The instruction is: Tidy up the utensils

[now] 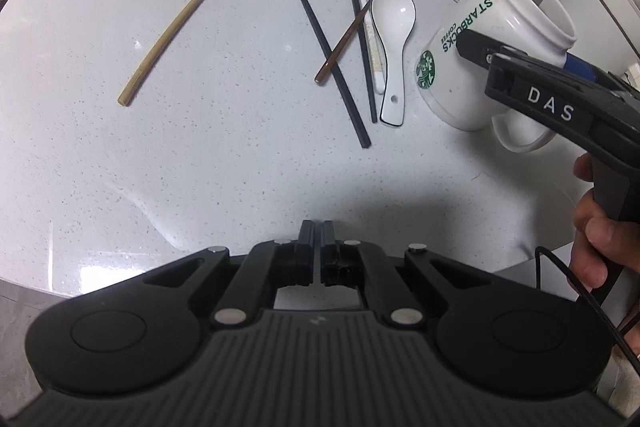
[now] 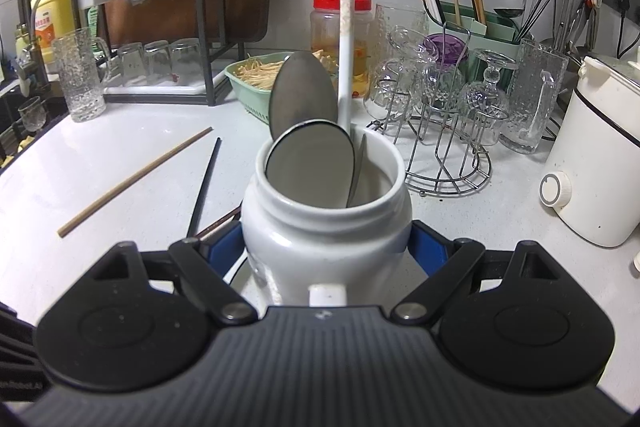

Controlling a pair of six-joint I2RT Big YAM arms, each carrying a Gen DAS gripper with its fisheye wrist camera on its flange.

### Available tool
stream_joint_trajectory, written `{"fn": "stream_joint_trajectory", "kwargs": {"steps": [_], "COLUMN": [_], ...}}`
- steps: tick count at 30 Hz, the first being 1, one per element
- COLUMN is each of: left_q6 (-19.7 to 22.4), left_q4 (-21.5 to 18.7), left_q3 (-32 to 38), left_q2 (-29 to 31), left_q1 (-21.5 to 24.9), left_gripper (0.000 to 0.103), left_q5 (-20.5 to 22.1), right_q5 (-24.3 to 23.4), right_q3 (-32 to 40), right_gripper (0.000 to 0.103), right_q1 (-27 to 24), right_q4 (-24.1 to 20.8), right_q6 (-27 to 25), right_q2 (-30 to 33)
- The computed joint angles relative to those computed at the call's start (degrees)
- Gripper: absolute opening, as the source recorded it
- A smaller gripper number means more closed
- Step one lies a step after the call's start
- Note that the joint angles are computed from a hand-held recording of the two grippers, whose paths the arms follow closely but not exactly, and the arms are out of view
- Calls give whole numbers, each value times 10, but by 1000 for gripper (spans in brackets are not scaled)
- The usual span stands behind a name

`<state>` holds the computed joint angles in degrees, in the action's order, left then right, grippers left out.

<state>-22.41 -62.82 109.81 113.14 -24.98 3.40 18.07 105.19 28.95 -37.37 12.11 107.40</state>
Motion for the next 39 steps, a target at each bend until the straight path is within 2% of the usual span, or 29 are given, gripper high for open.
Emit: {"fn": "stream_joint_trajectory", "kwargs": {"steps": [2, 5, 7, 9, 18, 21, 31, 34, 39], "left_q6": [1, -2, -2, -4, -18, -19, -62, -48, 10], "left_q4": [-5, -13, -10, -4, 14, 9, 6, 16, 27], "left_q3": [2, 6, 0, -10, -51, -62, -101, -106, -51], "left_q2": [0, 1, -4, -12, -53, -61, -78, -84, -51], "left_q1": [1, 2, 3, 3, 5, 7, 24, 31, 46], "left_gripper": [3, 14, 30, 35, 36, 36, 36, 36, 36], "left_q5": [0, 3, 2, 0, -2, -8, 15, 7, -52], "right_q5": [0, 0, 1, 0, 0, 0, 0, -1, 0], "right_q3": [0, -2, -3, -2, -2, -2, 0, 0, 2], "right_gripper": [90, 90, 90, 90, 90, 90, 90, 90, 90], "right_q1": [0, 0, 0, 0, 1, 0, 0, 0, 0], "right_q4": [1, 3, 4, 3, 2, 2, -1, -2, -4], "right_q6": [0, -2, -1, -1, -1, 0, 0, 0, -1], "right_q2": [0, 0, -1, -1, -1, -1, 0, 0, 0]}}
